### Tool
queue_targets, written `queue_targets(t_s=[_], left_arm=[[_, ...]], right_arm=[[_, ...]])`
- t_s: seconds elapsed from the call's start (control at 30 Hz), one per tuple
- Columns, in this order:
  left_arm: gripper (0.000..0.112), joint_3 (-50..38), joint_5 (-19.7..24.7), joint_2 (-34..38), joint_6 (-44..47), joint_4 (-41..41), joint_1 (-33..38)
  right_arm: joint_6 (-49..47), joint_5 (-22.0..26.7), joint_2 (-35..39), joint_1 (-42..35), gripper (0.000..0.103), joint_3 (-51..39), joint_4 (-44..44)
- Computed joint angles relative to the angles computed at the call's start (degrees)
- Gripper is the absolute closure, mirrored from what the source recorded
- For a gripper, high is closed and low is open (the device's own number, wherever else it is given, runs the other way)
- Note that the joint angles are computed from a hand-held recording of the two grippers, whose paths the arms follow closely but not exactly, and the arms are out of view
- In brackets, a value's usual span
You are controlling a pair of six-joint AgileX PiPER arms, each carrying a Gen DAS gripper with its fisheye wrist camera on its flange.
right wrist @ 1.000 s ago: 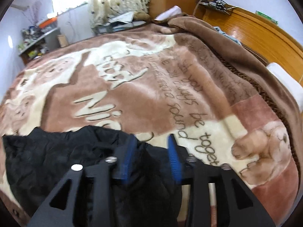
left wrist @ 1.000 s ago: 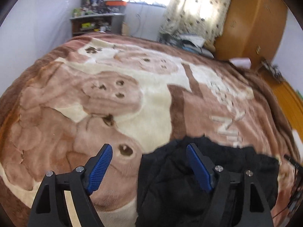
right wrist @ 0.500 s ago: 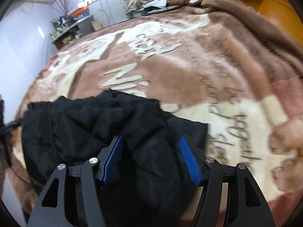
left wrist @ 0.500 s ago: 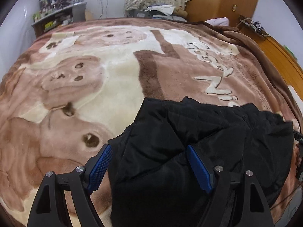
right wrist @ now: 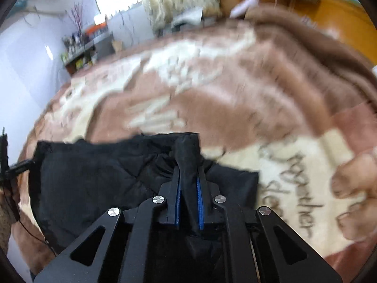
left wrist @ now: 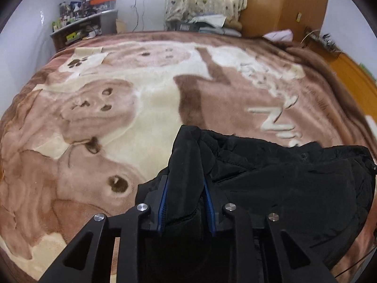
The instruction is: Fold large clothes
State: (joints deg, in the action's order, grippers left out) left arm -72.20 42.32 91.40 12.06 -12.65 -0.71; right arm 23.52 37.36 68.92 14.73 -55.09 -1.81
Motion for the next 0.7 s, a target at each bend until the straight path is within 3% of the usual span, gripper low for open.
queue_targets(t_s=[0.13,0.27,0.4,0.7], left_arm=[[0.084,-2.75,0.74,2.58,-6.94,7.52,-4.25],[0.081,-6.82,2.48,9.1,-17.76,16.98,-8.46],[0.079,-8.52,3.41,12.98,-21.47,28.49,-13.37],[0.079,-9.64,4.45,17.68,-23.88,29.65,-14.03]], right_arm=[[9.39,4.41,-0.74,3.75,0.093,-0.73,-9.61],[11.46,7.11,11.29,3.6,0.093,-5.3,-12.11],[12.35,11.14,20.0,5.93,0.091,-8.98,-16.18],[6.95,17.49,29.51,6.96,0.088,-14.43,-13.94]])
